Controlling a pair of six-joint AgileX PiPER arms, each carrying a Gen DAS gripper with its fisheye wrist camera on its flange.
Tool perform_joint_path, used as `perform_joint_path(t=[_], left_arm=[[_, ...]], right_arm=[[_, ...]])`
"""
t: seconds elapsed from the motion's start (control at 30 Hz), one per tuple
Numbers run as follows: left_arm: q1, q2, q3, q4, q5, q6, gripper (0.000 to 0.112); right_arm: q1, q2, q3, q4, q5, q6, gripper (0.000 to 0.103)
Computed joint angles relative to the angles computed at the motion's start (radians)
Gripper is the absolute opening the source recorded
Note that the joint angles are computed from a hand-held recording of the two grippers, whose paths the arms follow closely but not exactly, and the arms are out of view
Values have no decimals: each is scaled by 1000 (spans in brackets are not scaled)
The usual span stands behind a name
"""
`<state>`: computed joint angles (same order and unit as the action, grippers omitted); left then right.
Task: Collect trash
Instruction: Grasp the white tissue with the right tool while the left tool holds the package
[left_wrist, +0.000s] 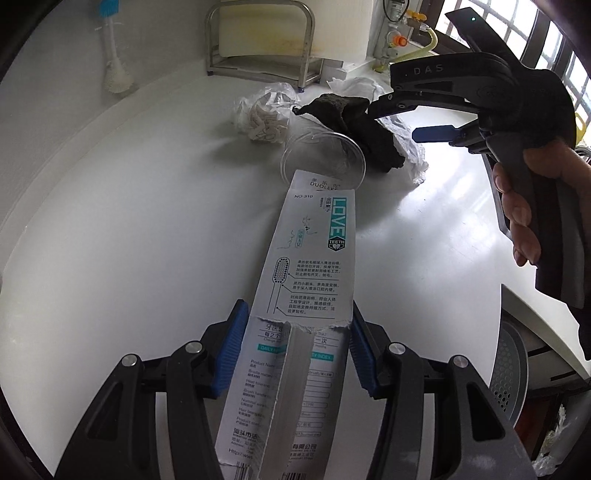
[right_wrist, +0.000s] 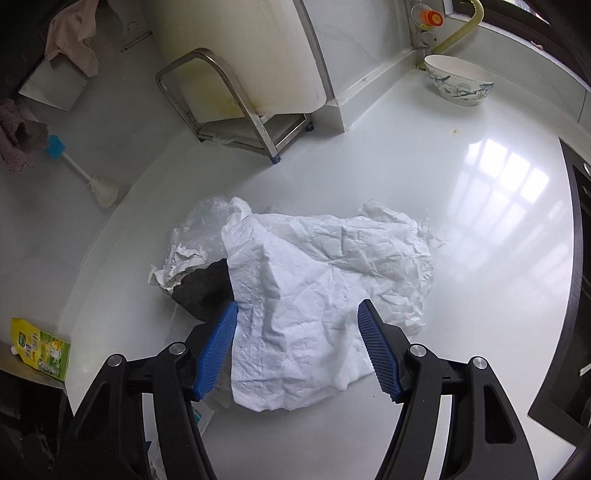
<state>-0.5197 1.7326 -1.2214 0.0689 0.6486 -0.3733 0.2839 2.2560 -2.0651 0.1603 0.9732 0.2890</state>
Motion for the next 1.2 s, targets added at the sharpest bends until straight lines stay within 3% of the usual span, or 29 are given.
perform_joint_path(t=[0.03,0.1,0.4,0.8,1.2], left_arm=[[4,-2,1,-1,2,-1,51],[9,-3,1,-8,5,-1,51],[16,-18,12,-28,-3,-3,51],[-30,-87,45,27,13,-79,51],[-188,-161,56,197,86,-346,51]], right_arm=[[1,9,-7,1,1,-8,54],[-4,18,-17,35,15,-44,26],[-24,-146,224,117,-102,-124,6],[-31,-409,578,147,-226,-170,3],[-42,-688,899,266,-269,-303,3]])
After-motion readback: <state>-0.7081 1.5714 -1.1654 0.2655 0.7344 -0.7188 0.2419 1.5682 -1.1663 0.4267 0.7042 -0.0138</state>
